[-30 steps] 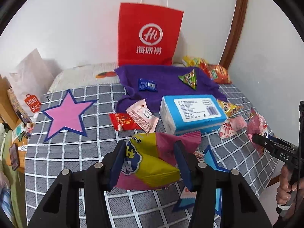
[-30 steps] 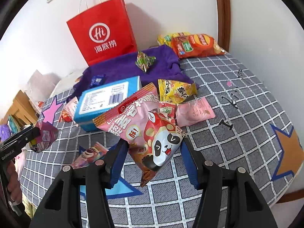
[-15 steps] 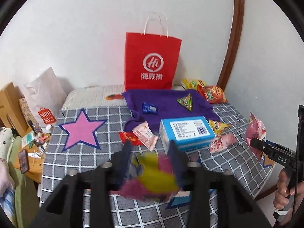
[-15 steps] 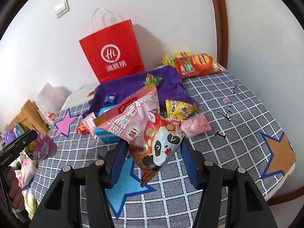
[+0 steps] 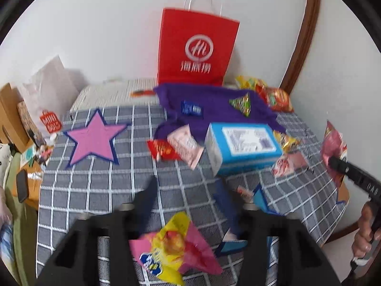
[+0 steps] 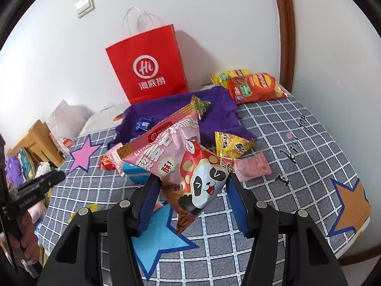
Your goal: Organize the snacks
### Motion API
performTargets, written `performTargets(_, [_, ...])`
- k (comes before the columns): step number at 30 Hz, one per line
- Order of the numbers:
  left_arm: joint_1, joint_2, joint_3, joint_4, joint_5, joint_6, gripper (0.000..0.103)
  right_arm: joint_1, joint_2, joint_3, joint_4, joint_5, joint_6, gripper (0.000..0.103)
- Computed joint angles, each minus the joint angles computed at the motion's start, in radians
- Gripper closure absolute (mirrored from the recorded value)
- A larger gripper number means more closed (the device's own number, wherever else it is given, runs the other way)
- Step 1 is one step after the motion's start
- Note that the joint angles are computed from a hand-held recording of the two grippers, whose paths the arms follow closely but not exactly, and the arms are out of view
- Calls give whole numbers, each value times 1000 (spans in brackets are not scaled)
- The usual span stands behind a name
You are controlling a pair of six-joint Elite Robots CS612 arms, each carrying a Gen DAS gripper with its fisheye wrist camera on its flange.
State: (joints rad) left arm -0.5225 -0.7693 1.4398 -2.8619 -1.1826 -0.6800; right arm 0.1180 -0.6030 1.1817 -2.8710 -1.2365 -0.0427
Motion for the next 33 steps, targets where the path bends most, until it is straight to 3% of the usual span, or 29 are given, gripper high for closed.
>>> performTargets(3, [-3, 0, 14, 28, 2, -23, 43, -2, 8, -5, 11, 1, 5, 47])
performTargets(6, [-2, 0, 36, 27, -23, -29, 34, -3, 12, -2, 17, 6, 13, 47])
performTargets(13, [-8, 7, 61, 109, -52, -75, 32, -4, 16, 22, 29, 9, 13, 47])
performTargets(15, [-14, 12, 67, 107, -39, -75, 18, -4, 18, 25, 36, 13, 13, 47])
performTargets(19, [-16, 30, 63, 111, -81, -86, 17, -3, 17, 34, 48, 22, 0, 46])
performTargets(22, [-23, 39, 62, 105, -71, -96, 21, -2, 14, 39, 49, 20, -12, 47])
performTargets(23, [-28, 39, 65, 91, -55, -88, 37, -1, 13, 41, 48, 19, -16, 47])
performTargets(24, [-28, 38, 68, 71, -60, -84, 47, -1, 12, 42, 47, 18, -18, 47])
performTargets(27, [-25, 35, 70, 40, -85, -84, 49, -2, 12, 38, 51, 13, -20, 47])
performTargets(33, [-26, 23, 73, 8, -66, -64, 50, -3, 14, 25, 51, 11, -22, 47])
